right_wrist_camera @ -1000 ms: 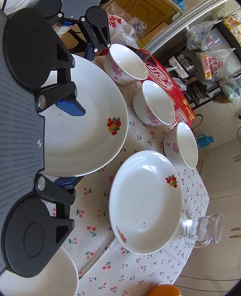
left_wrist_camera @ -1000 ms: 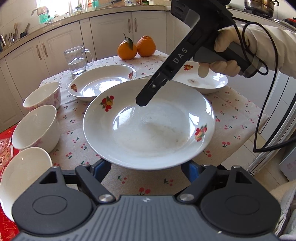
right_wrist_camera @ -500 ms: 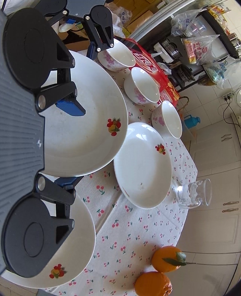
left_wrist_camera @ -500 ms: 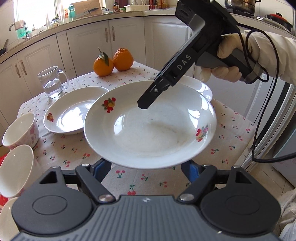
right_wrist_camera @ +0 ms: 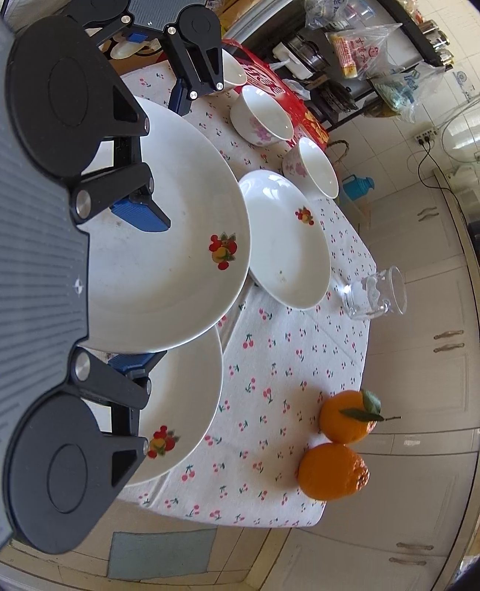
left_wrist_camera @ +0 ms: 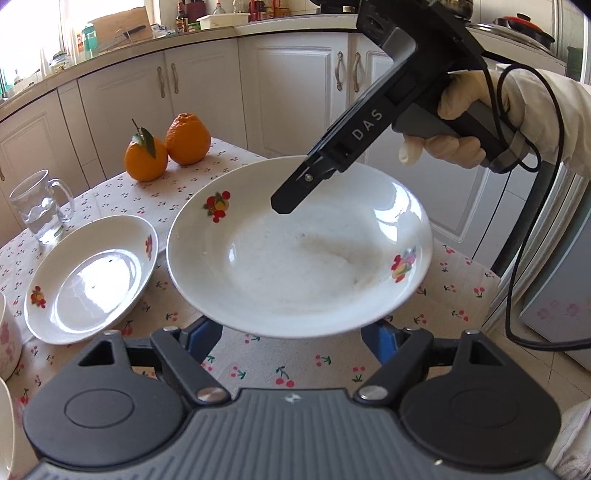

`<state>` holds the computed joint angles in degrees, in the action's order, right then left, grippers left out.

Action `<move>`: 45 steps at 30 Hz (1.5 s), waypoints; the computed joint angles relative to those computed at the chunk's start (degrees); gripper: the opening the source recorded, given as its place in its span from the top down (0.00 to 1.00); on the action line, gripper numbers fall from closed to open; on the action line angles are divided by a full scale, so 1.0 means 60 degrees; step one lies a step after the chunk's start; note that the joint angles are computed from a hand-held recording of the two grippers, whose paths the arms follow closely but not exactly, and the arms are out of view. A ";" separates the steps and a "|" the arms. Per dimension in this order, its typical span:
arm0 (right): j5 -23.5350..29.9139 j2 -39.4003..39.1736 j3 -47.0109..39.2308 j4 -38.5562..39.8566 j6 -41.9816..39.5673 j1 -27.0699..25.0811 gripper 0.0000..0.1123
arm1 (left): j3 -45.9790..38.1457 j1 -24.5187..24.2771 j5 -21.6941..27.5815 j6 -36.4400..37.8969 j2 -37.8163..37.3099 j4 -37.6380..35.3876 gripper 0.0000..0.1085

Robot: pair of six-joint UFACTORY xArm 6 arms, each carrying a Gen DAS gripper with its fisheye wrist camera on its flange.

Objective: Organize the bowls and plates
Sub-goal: 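Lift the flower-decal plate with the right gripper toward the stained plate, then lower the held plate onto the stained plate and open the right gripper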

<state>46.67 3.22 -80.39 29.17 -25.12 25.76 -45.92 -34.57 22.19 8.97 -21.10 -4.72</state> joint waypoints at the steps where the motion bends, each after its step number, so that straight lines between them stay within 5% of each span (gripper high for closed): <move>1: -0.0057 -0.0042 0.0071 -0.0040 0.0045 -0.0058 0.37 | -0.0109 -0.0024 -0.0048 0.0138 0.0160 -0.0135 0.24; 18: -0.0664 -0.0012 0.0597 -0.0012 0.0158 -0.0654 0.37 | -0.1202 -0.0086 -0.0056 0.0925 0.1551 -0.0847 0.25; 45: -0.0845 -0.0106 0.1081 -0.0244 0.0558 -0.0862 0.37 | -0.1690 -0.0009 0.0030 0.1263 0.2084 -0.1004 0.24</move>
<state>41.60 2.59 -73.90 27.71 -21.77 20.59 -56.06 -34.62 22.37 16.55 -8.59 -10.75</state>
